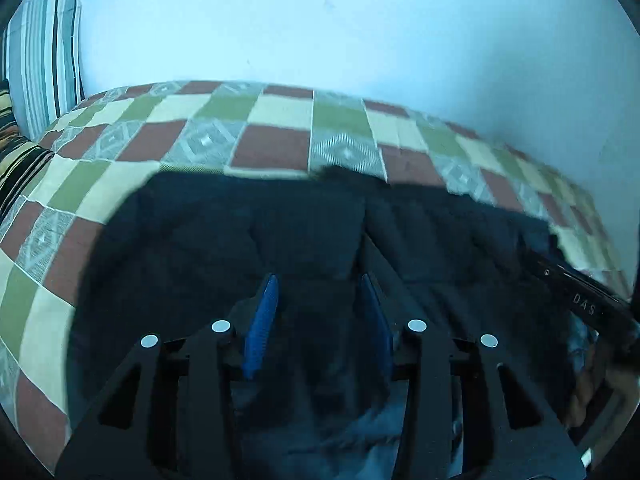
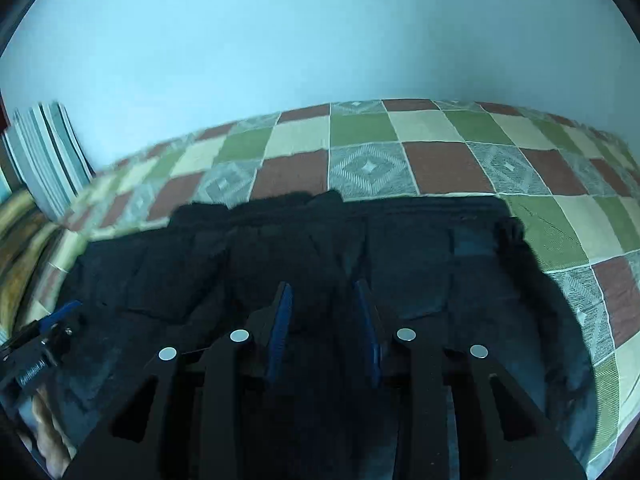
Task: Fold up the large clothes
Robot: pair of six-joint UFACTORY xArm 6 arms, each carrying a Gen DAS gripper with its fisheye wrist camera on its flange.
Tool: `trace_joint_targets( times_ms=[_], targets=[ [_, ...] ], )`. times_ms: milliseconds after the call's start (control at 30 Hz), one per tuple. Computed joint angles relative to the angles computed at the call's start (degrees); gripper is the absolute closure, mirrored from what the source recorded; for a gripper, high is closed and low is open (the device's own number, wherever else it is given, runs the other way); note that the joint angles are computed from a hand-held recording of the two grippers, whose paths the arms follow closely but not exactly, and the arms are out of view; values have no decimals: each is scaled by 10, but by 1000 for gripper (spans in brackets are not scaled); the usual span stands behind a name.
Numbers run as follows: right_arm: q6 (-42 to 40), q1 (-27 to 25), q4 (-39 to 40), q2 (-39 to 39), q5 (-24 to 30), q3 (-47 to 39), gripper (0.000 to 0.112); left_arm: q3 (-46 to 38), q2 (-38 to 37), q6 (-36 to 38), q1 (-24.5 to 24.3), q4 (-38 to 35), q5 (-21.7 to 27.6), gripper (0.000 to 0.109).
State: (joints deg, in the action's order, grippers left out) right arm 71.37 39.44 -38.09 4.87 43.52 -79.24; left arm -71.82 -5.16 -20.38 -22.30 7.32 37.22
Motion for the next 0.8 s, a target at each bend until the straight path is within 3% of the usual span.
trace_joint_targets(
  times_ms=[233,567,800],
  targets=[
    [11,3,-10,42,19,-7,73,20,30,-49,-6,87,-7,65],
    [57,3,-53,56,-1,10,73,63,36,-35,7,83,-81,65],
    [60,5,-56,58,2,7,73,59,45,-34,8,83,-88,65]
  ],
)
